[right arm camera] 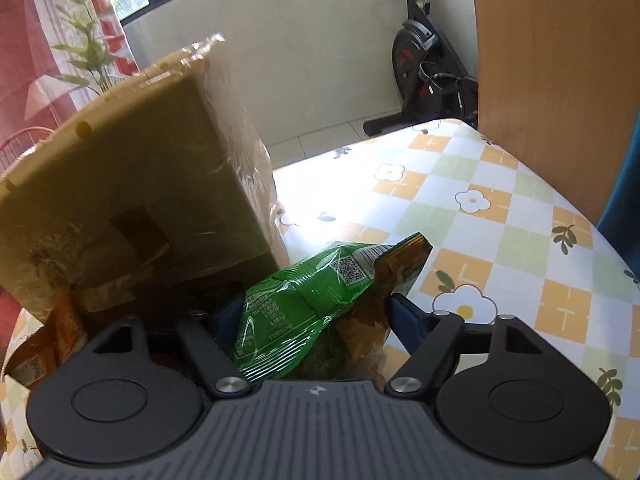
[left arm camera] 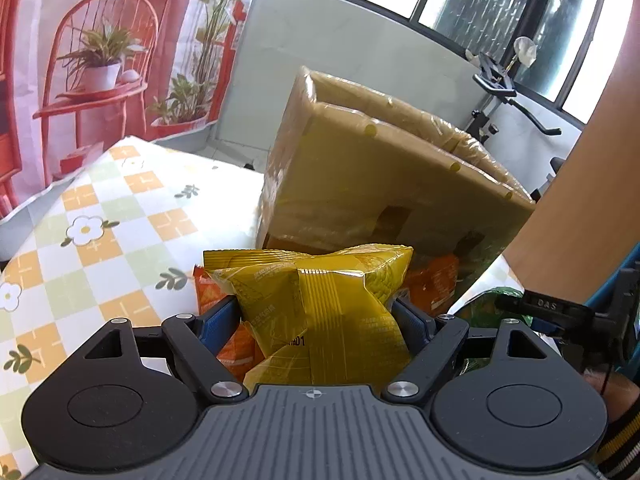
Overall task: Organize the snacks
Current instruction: 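Close the left tool on the yellow bag while the right tool grasps the green bag, then lift both bags over the box and open both tools to drop them in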
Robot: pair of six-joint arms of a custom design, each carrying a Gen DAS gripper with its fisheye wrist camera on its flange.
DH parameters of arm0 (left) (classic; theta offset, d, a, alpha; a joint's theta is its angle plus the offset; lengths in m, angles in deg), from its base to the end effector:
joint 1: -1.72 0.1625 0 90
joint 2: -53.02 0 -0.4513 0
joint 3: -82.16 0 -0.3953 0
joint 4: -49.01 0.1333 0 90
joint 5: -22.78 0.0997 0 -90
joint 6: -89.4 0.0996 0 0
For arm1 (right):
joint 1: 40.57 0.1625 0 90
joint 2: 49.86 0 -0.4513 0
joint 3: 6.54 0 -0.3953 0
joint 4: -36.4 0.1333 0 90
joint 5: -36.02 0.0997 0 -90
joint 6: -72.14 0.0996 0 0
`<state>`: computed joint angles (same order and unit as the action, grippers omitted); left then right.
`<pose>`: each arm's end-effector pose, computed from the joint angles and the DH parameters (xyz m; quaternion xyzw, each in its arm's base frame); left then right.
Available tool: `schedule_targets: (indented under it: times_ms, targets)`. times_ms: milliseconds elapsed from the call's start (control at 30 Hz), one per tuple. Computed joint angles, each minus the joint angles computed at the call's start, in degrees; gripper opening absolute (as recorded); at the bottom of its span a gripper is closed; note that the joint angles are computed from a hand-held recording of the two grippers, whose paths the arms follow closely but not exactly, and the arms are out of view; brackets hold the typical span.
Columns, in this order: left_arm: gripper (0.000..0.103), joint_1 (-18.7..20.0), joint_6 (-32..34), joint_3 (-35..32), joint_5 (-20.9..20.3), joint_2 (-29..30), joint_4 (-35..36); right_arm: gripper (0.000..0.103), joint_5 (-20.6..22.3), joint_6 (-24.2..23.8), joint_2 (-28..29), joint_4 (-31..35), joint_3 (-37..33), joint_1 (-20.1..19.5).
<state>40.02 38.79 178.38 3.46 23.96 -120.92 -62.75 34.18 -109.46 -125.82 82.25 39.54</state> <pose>-0.3712 -0.5827 0.0073 -0.0566 0.8112 -0.5046 0.2899 -0.0062 -0.7232 0.3550 0.1978 -0.9067 0.3054 0.2133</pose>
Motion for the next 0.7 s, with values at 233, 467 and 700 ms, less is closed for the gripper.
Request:
schedule_targets:
  times_ms: [233, 467, 700]
  targets:
    - [0.084, -0.7, 7.7, -1.5, 1.1, 1.6, -6.2, 0.053, 3.8, -0.1, -3.2, 0.4, 1.7, -0.4]
    - [0.084, -0.8, 14.4, -3.2, 1.3, 3.2, -12.3, 0.053, 7.0, -2.3, -5.9, 0.5, 3.5, -0.7]
    - [0.084, -1.1, 25.8, -5.2, 1.8, 4.6, -21.2, 0.053, 10.7, -1.9, -8.3, -0.9, 4.6, -0.7]
